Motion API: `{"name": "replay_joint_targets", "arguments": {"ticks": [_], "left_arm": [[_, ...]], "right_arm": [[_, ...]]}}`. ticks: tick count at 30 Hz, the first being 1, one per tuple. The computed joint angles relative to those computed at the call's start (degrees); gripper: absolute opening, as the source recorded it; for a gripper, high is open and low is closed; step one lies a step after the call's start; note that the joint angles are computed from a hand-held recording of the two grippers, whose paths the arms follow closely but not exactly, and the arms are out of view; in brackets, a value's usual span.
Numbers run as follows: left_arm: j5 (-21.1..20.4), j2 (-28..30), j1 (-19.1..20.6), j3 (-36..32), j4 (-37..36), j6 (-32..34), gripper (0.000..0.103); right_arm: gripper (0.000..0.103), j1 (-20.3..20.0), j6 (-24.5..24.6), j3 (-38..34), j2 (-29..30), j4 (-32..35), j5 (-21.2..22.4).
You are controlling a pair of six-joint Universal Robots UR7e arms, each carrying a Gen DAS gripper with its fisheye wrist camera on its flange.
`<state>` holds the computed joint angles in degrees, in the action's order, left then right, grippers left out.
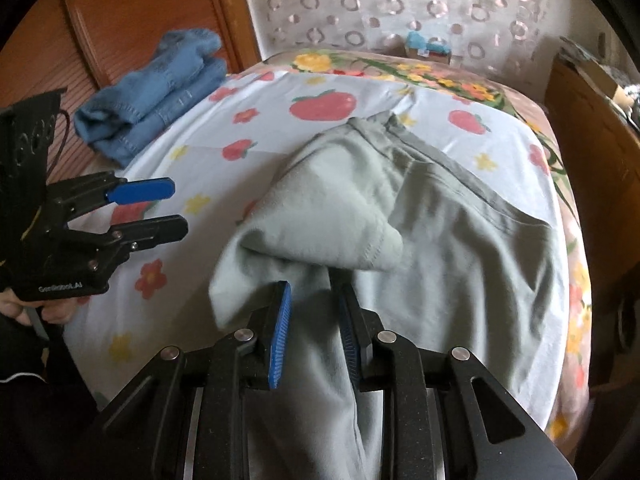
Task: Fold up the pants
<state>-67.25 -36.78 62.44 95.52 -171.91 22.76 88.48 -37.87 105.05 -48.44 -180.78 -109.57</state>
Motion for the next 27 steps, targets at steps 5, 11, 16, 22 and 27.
{"name": "replay_joint_targets", "arguments": {"ticks": [5,11,16,22,27], "left_arm": [[-0.56,0.12,-0.32,0.16,0.71,0.16,0.053],[-0.79,0.27,-0.91,0.55,1.42,0.91,0.053],[-1.75,0.15,-1.84,1.04,1.57,1.40,0.053],[-1.97,0.85,-2.84,0.80,2.40,2.01,0.053],[-0.30,2.14,-2.90,-0.07,4.22,1.71,0.053]], "right_arm": [[0.023,0.17,-0.99,-0.81,0.46,0.52,0.01],[0.002,-0.15,-0.89,-1.08,-0.02,2.04,1.23],[0.001,-0.20,-0.67,2.58,-3.04,-5.49,3.86],[0.000,0.25,-2.03,4.98,-5.25,-15.06,1.48],[0.000,0.19,-4.53,3.19,-3.07,-24.09,-7.74]]}}
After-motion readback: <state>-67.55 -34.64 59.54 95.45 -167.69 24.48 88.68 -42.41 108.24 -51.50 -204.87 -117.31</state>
